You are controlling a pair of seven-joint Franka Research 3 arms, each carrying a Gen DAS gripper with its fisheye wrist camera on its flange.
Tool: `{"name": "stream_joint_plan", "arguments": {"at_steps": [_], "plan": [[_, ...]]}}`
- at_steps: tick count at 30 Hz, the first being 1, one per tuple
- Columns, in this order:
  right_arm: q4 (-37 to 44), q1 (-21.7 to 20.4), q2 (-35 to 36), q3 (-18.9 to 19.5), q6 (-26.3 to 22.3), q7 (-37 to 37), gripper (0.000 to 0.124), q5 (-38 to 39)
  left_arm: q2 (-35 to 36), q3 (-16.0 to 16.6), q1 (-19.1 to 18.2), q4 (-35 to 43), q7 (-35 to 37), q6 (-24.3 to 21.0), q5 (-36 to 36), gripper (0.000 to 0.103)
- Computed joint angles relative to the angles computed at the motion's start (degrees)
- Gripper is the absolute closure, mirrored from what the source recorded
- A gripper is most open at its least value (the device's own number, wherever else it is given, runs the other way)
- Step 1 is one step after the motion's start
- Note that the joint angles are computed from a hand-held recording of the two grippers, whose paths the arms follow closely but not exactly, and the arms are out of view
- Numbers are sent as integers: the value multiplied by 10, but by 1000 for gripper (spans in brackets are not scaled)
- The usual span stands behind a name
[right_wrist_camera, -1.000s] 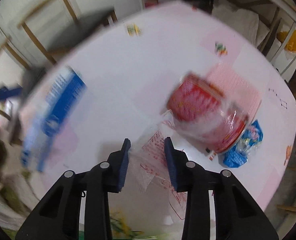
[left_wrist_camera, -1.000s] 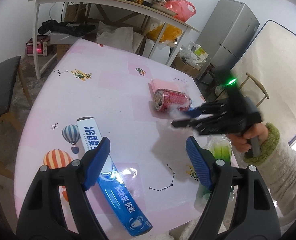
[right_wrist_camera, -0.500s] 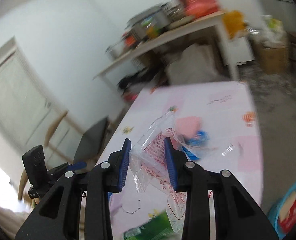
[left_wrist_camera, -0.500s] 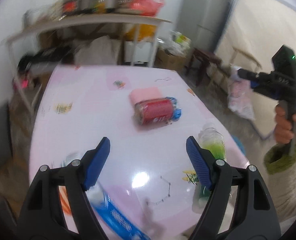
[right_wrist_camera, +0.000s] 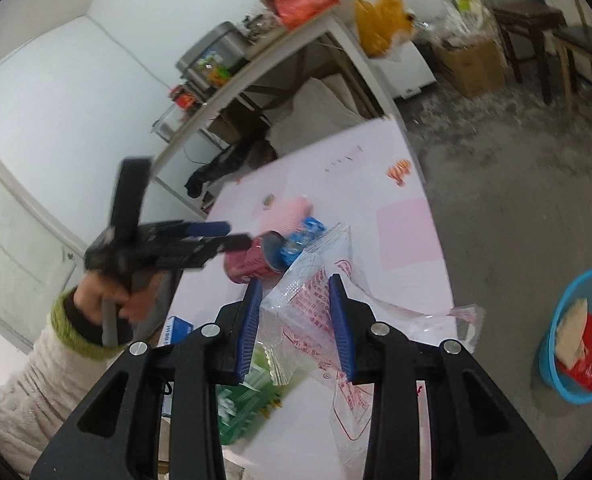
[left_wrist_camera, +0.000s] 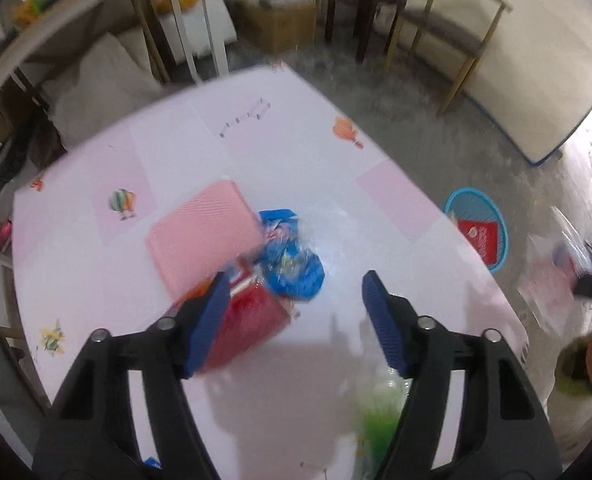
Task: Collect trash
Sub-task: 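Grasp the blue plastic packet with the left gripper while the right gripper holds the wrapper, then carry the packet and wrapper over the blue wastebasket and open both grippers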
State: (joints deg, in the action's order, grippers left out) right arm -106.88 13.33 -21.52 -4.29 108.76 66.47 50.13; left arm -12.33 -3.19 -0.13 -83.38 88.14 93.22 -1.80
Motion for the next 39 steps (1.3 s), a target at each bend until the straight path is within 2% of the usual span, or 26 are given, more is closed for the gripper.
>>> {"name": "stream_joint_plan", "arguments": {"at_steps": [6,11,14,17,19,21,32,39], "plan": [[-15,-4,2,-11,-1,-11,90,14,80,-18,1,53,-14,-45,48,53],[-22,-10,7,-12,-7,-14,90,18,111,-18,9,80,-28,-78,27,69],[-24,-13,9,-11,-9,-14,90,22,116,-23,8,84,-27,-82,37,75],[-23,-15,9,-11,-11,-12,90,22,118,-25,7,84,-29,-83,38,87],[-23,-16,8,-11,-11,-12,90,24,111,-25,7,75,-25,-70,32,95],[-24,-18,6,-12,-11,-11,90,24,107,-24,8,71,-17,-60,27,98],[-42,-32,-12,-28,4,-7,90,36,60,-22,-1,69,-28,5,-14,101],[-78,-73,-43,-56,29,22,90,20,90,-46,-39,149,-51,-5,-71,101]]}}
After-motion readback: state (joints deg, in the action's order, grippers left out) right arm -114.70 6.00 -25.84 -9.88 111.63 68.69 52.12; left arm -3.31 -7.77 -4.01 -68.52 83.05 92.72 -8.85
